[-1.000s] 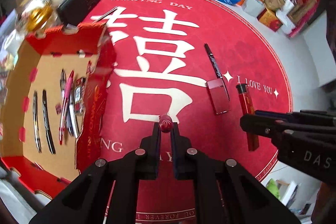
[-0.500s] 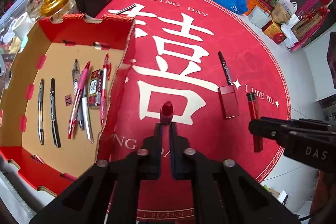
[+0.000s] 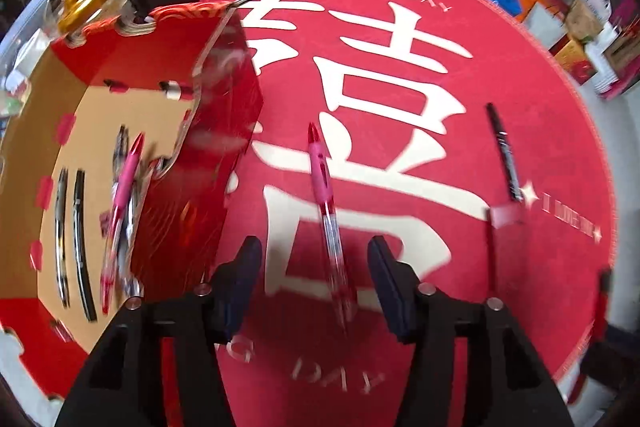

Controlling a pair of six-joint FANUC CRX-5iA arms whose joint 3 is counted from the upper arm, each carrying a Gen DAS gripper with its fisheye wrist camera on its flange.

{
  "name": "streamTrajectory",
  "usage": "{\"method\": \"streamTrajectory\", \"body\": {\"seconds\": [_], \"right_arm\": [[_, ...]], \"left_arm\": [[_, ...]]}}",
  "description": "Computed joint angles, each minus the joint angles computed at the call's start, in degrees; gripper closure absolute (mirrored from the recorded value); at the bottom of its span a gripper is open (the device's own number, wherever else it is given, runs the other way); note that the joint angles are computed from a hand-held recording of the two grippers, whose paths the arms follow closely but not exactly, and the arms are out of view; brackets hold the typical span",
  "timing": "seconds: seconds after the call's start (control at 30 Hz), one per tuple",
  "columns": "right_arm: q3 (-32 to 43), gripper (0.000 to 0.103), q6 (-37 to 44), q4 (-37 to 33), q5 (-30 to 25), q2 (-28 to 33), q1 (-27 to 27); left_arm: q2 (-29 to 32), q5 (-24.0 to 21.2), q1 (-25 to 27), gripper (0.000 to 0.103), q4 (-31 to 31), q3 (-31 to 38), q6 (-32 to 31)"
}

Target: Organize rigid objects

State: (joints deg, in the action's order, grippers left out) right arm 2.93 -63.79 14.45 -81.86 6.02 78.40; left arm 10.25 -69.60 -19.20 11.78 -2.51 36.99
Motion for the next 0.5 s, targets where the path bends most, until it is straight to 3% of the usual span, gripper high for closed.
{"method": "streamTrajectory", "body": {"seconds": [0.13,0.2,0.27,0.5], "right_arm": [[-1.8,0.083,-3.2,0.3,0.3,-1.3,1.5],[-2.2,0.083,-4.0,0.4,0.1,-1.7,2.1],[-2.5,0.083,-4.6,0.6,-0.3,-2.0,2.5],[-1.6,0.083,-2.9,1.6,-2.2,-1.8,2.3]], "left_arm": [[1.6,1.0,-2.7,0.042,-4.6,0.9,5.2],[0.6,3.3,-2.5,0.046,-3.2,-0.9,5.4],[0.6,1.7,-2.5,0.092,-1.9,-1.0,2.7],[-0.5,-4.2,-1.8,0.093,-2.8,1.3,2.1]]}}
